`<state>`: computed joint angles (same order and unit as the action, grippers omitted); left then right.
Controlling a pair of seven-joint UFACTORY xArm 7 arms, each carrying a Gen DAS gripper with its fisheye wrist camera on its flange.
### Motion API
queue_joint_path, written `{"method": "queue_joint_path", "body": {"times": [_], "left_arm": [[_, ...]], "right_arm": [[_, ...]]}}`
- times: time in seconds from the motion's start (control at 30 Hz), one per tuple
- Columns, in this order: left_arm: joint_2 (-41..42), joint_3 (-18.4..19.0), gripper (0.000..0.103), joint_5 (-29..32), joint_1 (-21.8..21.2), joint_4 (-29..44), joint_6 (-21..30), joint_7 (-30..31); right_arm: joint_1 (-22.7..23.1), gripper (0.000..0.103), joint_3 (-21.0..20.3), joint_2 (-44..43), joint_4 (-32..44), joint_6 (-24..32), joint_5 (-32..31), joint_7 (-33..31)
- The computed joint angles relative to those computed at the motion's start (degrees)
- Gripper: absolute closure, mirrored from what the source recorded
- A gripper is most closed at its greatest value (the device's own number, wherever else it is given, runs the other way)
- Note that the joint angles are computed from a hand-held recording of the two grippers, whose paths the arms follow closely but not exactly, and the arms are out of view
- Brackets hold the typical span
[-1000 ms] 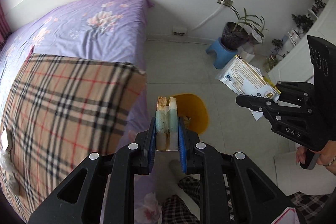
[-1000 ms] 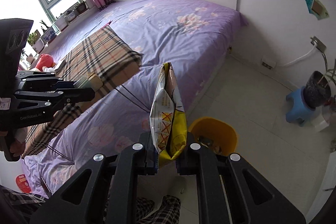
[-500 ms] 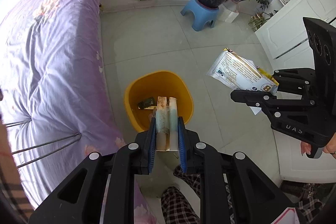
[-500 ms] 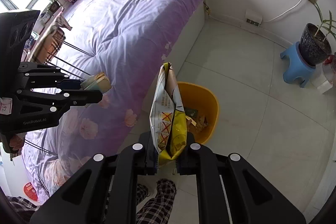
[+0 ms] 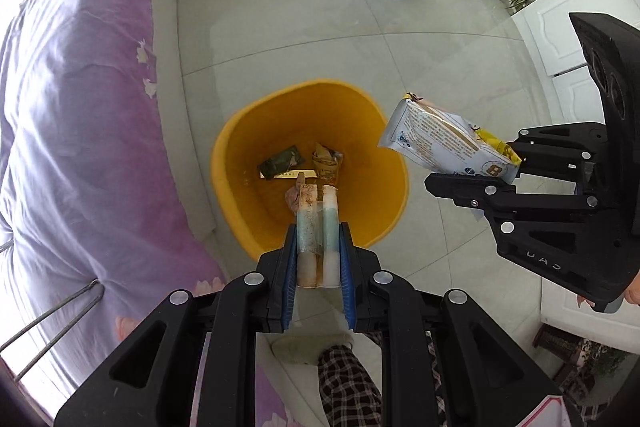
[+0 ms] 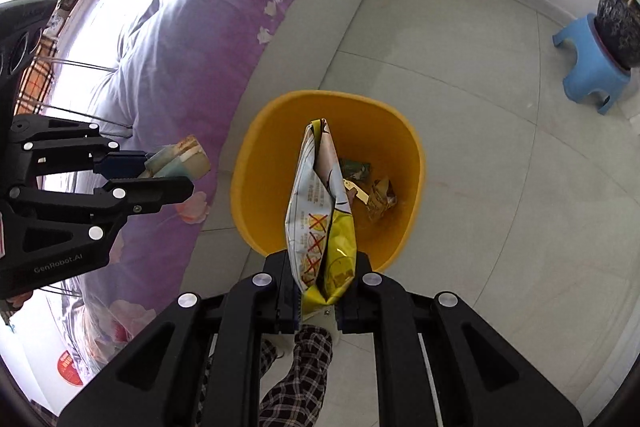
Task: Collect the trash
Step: 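Open both tools to drop the items into the orange bin, then move both open tools back from the bin to the blanket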
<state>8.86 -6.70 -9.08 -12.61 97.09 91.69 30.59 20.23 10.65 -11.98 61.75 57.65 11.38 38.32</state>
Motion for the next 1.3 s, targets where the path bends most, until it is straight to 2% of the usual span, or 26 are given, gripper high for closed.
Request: {"method": "queue_joint_path", "body": {"times": [0.23,0.27,0.33,0.37,0.4,0.43,0.47,0.7,0.93,1.3], "left_arm": [[0.42,-0.29,0.082,0.74,-0.77,-1.50,-1.13,-1.67],[0.55,-0.31,0.081,0.78,-0.83,-1.37,-1.13,-1.83],[0.48,-0.28,0.074,0.81,-0.84,-1.39,-1.22,-2.01],[0.43,-0.27,0.068,0.74,-0.83,-1.48,-1.27,-2.14],[0.35,-0.30,0.064,0.96,-0.94,-2.02,-1.97,-2.34],[-0.05,-0.28,0.056,1.07,-0.94,-2.42,-2.42,-2.42],[-0.24,-0.27,0.054,1.08,-0.95,-2.79,-2.78,-2.56],[-0.35,-0.18,0.054,0.96,-0.75,-2.05,-2.03,-2.81],[-0.99,0.16,0.054,-0.19,-0.01,0.80,-0.42,-2.83],[-5.16,1.45,0.054,-3.21,2.38,6.10,3.69,-1.68]], "right_arm": [[-0.35,0.087,-0.79,0.97,-1.81,-1.64,1.57,-1.61],[-0.40,0.084,-0.78,1.03,-1.80,-1.58,1.50,-1.71],[-0.57,0.067,-0.74,1.03,-1.99,-1.35,1.07,-1.68],[-0.66,0.054,-0.58,0.80,-2.21,-1.31,0.38,-1.38],[-0.74,0.051,-0.39,0.51,-2.39,-1.26,-0.37,-0.88],[-0.77,0.051,-0.31,0.29,-2.49,-1.17,-0.74,-0.57],[-0.84,0.051,-0.31,0.14,-2.47,-0.73,-1.10,-0.30],[-1.17,0.051,-0.50,-2.02,-3.41,0.60,-1.47,0.49],[-0.67,0.051,0.24,-2.89,-0.59,3.29,-2.37,0.57],[0.31,0.051,2.32,-2.27,11.25,10.99,-7.41,0.36]]}}
